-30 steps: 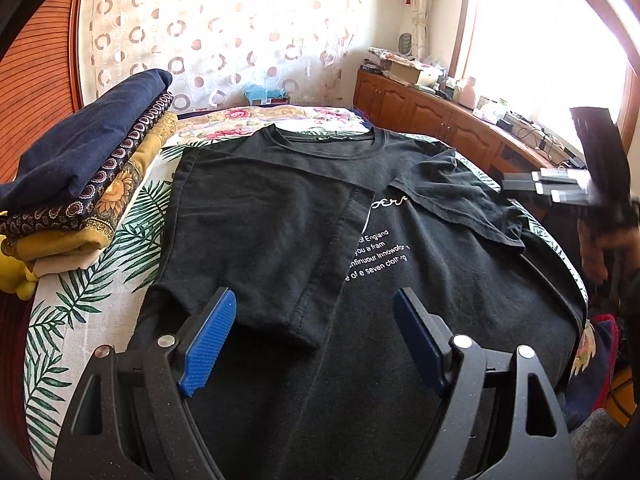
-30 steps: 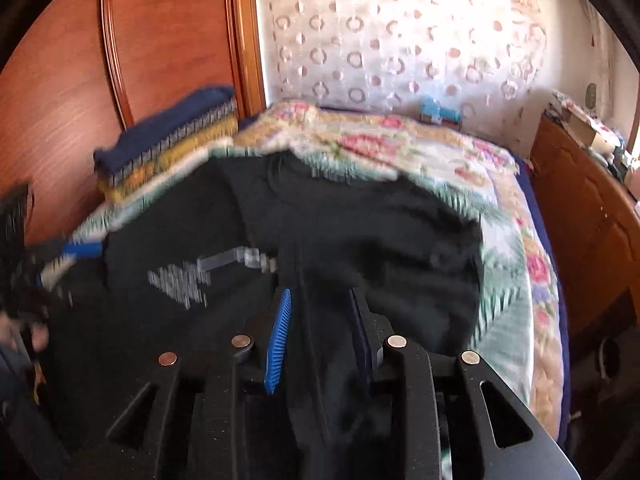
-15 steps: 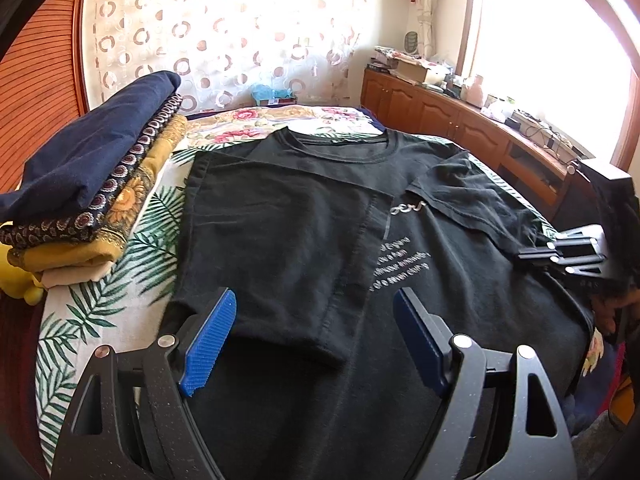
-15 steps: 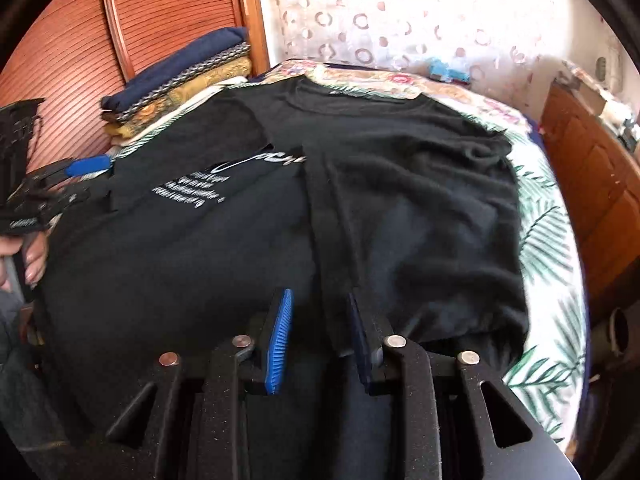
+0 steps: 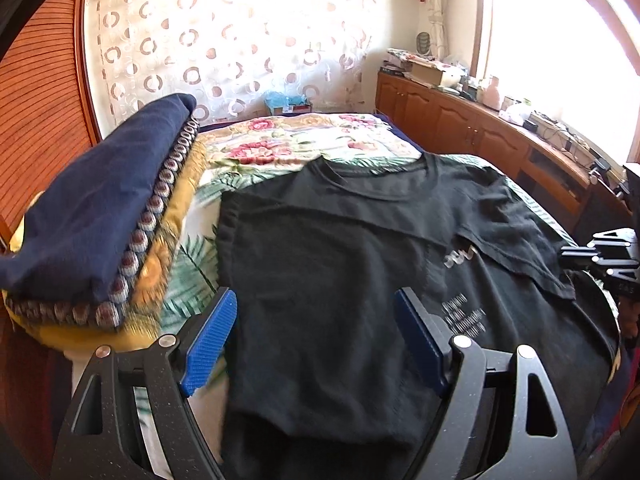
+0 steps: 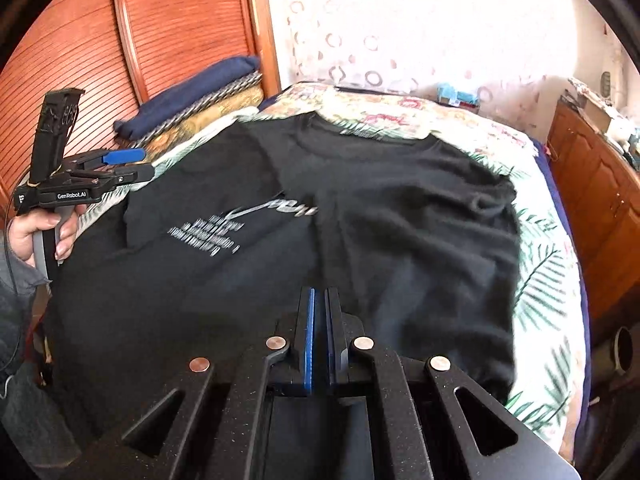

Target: Fold small clothes

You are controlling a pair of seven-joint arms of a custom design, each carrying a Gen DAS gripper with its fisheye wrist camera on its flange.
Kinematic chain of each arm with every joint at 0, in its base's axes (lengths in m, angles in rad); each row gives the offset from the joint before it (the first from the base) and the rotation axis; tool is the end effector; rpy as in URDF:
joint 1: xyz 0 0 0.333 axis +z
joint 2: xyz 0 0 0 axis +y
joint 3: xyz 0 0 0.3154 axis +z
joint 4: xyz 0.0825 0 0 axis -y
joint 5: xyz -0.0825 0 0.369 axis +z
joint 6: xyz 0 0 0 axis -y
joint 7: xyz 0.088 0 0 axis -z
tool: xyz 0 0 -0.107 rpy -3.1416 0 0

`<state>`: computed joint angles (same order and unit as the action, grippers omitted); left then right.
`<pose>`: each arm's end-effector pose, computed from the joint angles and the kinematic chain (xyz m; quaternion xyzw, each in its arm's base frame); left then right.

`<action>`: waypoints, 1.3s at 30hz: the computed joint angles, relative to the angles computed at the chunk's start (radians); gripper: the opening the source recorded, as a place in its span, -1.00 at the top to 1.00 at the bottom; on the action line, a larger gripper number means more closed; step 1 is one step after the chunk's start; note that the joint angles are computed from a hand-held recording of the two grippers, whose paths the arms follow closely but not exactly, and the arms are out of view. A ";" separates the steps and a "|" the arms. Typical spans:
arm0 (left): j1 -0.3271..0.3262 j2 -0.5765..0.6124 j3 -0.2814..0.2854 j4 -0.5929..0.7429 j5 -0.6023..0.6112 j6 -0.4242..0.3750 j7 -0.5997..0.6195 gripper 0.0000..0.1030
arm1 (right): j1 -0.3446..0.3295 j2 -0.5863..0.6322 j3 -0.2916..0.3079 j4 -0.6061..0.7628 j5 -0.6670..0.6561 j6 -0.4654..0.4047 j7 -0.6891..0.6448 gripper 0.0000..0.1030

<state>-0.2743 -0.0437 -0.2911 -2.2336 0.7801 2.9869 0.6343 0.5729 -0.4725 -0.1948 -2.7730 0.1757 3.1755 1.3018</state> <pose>0.4315 -0.3344 0.4747 -0.5189 0.7497 -0.3488 0.2170 0.3779 0.1297 0.4598 -0.7680 0.4825 -0.2179 0.3604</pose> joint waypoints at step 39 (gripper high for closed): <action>-0.134 0.305 0.136 0.383 -0.192 -0.204 0.277 -0.59 | 0.050 0.541 -0.223 0.586 0.691 -0.093 -0.576 0.81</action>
